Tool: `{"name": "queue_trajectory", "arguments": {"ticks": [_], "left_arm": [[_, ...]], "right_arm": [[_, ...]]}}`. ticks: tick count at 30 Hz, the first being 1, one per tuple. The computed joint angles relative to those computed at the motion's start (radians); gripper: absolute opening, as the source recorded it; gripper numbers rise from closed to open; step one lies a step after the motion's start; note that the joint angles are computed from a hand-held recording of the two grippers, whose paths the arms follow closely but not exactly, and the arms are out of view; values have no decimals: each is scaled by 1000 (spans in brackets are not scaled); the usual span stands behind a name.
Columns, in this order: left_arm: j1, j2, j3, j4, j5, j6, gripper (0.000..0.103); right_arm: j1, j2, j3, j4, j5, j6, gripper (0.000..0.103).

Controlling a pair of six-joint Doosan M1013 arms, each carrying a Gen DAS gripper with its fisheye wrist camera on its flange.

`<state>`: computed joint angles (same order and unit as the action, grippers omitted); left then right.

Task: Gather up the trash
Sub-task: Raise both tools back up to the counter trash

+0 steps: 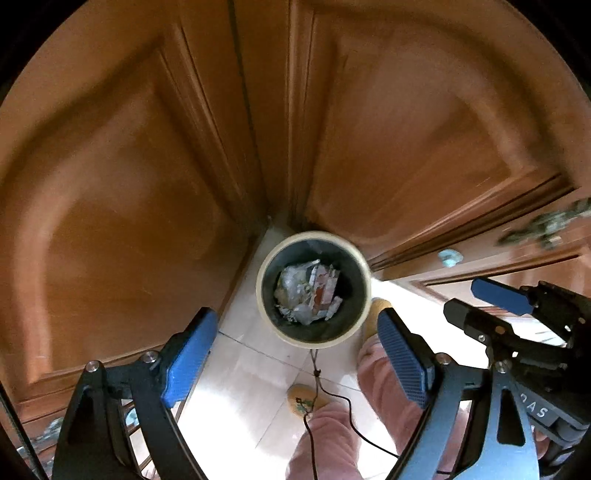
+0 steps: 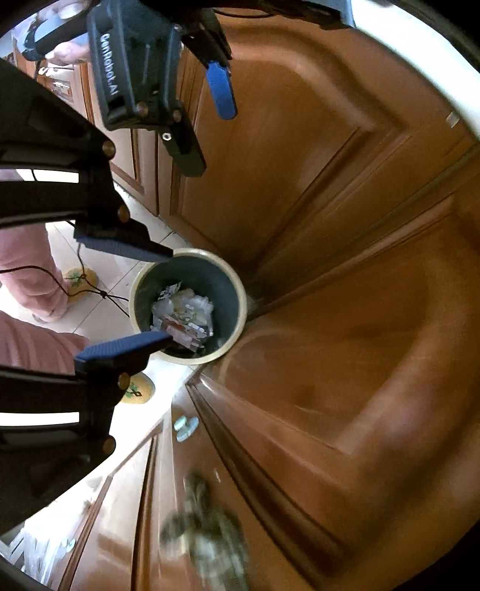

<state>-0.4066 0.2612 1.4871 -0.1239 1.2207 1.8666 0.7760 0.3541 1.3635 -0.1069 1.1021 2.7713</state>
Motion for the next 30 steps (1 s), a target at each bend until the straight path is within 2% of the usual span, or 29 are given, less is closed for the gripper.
{"name": "queue_trajectory", "arguments": {"ticks": [4,9,13,17,22,30], "left_arm": [[1,-27,-68,-43,68,14,87],[-13,-62,-128,-58,112,59,87],[-24,-78,-188,-65,129,108,87],[-39,-86,-272,-78,110,166,87],[-57,-61,-400,-111,103,195,91],[-118,39,-647,-129,108,242,98]], "right_arm": [[18,-21,-62,-70,78,-1,39],[42,-40,-142,-158,179,-7,39],[59,-58,-202,-220,250,3,39],[77,-67,-259,-318,318,12,39],[80,-85,-318,-429,388,8,39],[23,-117,-389,-501,450,-47,39]]}}
